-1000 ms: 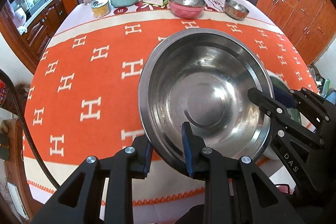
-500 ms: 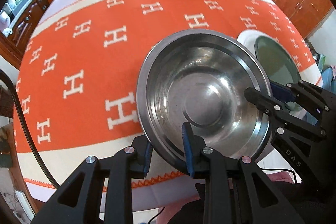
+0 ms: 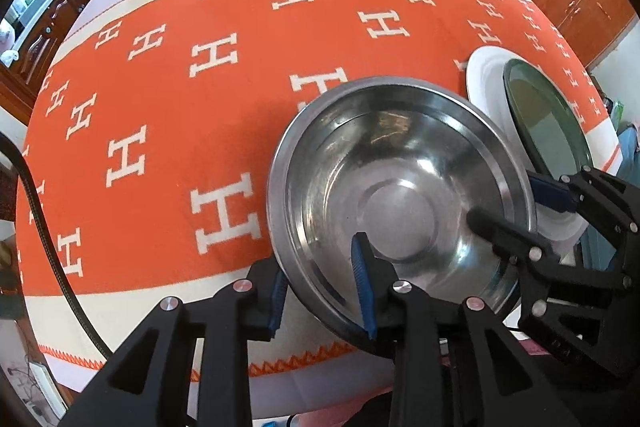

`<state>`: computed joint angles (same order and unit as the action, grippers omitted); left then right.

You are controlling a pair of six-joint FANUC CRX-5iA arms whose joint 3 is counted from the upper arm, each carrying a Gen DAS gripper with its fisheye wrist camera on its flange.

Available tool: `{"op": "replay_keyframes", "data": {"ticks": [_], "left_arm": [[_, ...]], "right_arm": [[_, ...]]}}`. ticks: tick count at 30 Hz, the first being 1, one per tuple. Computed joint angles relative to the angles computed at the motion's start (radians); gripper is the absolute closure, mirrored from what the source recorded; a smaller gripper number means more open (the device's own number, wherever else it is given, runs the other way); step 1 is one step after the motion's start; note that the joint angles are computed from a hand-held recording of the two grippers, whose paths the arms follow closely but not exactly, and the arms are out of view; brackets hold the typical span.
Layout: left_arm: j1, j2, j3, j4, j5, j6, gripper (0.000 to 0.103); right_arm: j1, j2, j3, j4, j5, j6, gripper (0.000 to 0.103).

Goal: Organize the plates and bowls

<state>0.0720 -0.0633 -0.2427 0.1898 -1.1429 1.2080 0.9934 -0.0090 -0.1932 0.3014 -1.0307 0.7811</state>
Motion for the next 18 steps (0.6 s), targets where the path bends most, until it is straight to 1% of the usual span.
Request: {"op": "replay_keyframes", "data": {"ticks": [2,4,6,7,8,9,10,11,16,18], "left_arm": [[0.003,0.001,0.003,0.001,0.005,0.001,0.071],[0.007,-0.003,0.006,0.003,0.014,0.004,0.068],[0.011,-0.006,0.009,0.006,0.021,0.002,0.066],[0.012,-0.008,0.011,0.007,0.023,0.001,0.063],[0.012,-0.01,0.013,0.006,0.023,0.001,0.056],[0.012,-0.012,0.015,0.003,0.025,0.004,0.053],[0.011,-0.014,0.019,-0.002,0.029,0.011,0.046],[0.012,-0.016,0.022,-0.007,0.031,0.017,0.042],[0.014,-0.01,0.062,-0.023,0.019,0.053,0.037],[0.014,-0.003,0.087,-0.029,0.017,0.075,0.035]], "right_arm": [[-0.003,0.001,0.008,-0.007,-0.006,0.014,0.059],[-0.009,-0.002,0.014,-0.013,-0.007,0.025,0.056],[-0.014,-0.01,0.014,-0.015,0.0,0.029,0.05],[-0.018,-0.017,0.014,-0.018,0.007,0.031,0.049],[-0.021,-0.018,0.017,-0.02,0.009,0.034,0.048],[-0.023,-0.019,0.02,-0.02,0.009,0.037,0.047],[-0.025,-0.019,0.025,-0.018,0.007,0.041,0.047],[-0.027,-0.018,0.029,-0.016,0.005,0.044,0.047],[-0.047,-0.024,0.055,-0.015,-0.001,0.069,0.046],[-0.071,-0.026,0.081,-0.042,-0.005,0.091,0.046]]}}
